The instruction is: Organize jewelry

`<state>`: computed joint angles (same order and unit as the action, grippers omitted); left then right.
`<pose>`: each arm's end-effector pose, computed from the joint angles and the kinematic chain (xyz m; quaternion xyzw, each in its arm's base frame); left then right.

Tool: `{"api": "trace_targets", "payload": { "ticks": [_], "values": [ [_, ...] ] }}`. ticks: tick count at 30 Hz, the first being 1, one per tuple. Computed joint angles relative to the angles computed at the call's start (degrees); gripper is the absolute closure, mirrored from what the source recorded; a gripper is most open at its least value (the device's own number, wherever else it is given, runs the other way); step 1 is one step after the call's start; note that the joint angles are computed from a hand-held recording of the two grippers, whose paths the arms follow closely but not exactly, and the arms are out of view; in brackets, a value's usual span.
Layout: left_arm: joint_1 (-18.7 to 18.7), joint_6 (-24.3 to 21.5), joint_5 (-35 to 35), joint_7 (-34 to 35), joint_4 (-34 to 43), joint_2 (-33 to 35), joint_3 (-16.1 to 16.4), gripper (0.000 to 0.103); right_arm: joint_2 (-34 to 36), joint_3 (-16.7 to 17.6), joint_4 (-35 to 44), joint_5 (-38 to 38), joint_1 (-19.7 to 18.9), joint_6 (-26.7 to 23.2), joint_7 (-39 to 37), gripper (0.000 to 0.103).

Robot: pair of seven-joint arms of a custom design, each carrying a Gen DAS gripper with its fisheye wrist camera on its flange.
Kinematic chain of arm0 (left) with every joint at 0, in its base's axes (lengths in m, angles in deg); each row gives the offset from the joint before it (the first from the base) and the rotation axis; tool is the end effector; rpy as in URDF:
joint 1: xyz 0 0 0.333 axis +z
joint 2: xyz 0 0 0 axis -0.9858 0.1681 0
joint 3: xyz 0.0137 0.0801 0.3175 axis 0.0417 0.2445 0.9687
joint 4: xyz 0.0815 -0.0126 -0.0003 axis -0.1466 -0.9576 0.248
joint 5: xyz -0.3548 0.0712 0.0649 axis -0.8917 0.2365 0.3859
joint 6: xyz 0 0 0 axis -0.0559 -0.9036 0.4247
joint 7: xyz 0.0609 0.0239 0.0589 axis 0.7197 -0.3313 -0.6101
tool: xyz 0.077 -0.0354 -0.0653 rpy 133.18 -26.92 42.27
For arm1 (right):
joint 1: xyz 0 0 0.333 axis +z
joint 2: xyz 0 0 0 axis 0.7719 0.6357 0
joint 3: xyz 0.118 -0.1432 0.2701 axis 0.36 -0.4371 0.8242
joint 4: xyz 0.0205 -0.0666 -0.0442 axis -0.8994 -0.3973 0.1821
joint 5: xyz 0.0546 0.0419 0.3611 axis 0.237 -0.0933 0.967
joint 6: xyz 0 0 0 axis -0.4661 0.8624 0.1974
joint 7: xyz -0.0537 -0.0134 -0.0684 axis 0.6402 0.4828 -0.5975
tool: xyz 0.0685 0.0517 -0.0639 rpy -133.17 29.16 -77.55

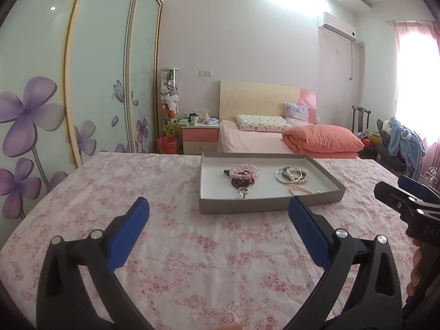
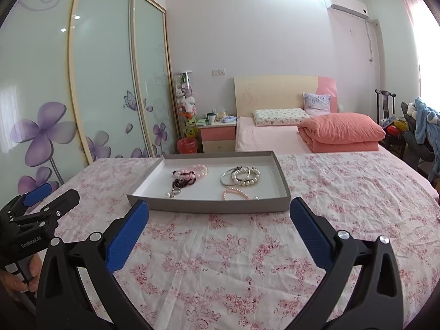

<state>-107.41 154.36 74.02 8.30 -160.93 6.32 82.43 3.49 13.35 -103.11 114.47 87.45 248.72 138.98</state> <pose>0.5741 -0.3603 0.4773 -0.6545 0.5110 -0.3551 0.4294 0.6512 0.3662 0.4764 -0.6783 0.4782 -0.2560 0.4956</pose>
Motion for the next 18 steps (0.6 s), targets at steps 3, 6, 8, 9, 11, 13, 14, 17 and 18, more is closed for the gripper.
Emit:
{"api": "trace_targets", "payload": {
  "ticks": [3, 6, 8, 9, 11, 13, 14, 17, 18],
  "values": [
    [0.1, 0.2, -0.4, 0.2, 0.3, 0.5, 0.0, 0.004, 0.0, -0.6, -0.2, 0.0, 0.3, -0.3, 0.4, 0.002],
    [0.0, 0.3, -0.5, 0.3, 0.4, 0.6, 0.1, 0.004, 0.0, -1.1, -0.3, -0.1, 0.6, -0.5, 0.9, 0.002],
    [-0.1, 0.3, -0.5, 0.4, 0.6, 0.7, 0.2, 0.004, 0.1, -0.9, -0.2, -0.2, 0.5, -0.6, 1.1, 0.002],
    [-0.1, 0.4, -0.6, 0.6, 0.8, 0.8, 0.2, 0.004, 0.2, -1.0, 0.0, -0.4, 0.6, -0.7, 1.2, 0.002],
    [-0.2, 0.4, -0.8, 1.0, 1.0, 1.0, 0.3, 0.004, 0.3, -1.2, 0.1, -0.6, 0.6, -1.0, 1.5, 0.002],
    [-0.2, 0.4, -1.0, 1.4, 1.3, 1.2, 0.4, 0.004, 0.5, -1.1, 0.4, -0.9, 0.5, -1.3, 1.8, 0.002],
    [-0.2, 0.4, -1.2, 1.6, 1.5, 1.3, 0.4, 0.004, 0.6, -1.3, 0.5, -1.0, 0.7, -1.4, 2.0, 0.002],
    [-0.3, 0.5, -1.3, 1.7, 1.6, 1.5, 0.6, 0.004, 0.7, -1.6, 0.5, -1.4, 0.8, -1.6, 2.5, 0.002],
    [-0.3, 0.5, -1.4, 1.8, 1.7, 1.5, 0.6, 0.004, 0.7, -1.7, 0.6, -1.5, 0.8, -1.7, 2.7, 0.002]
  ]
}}
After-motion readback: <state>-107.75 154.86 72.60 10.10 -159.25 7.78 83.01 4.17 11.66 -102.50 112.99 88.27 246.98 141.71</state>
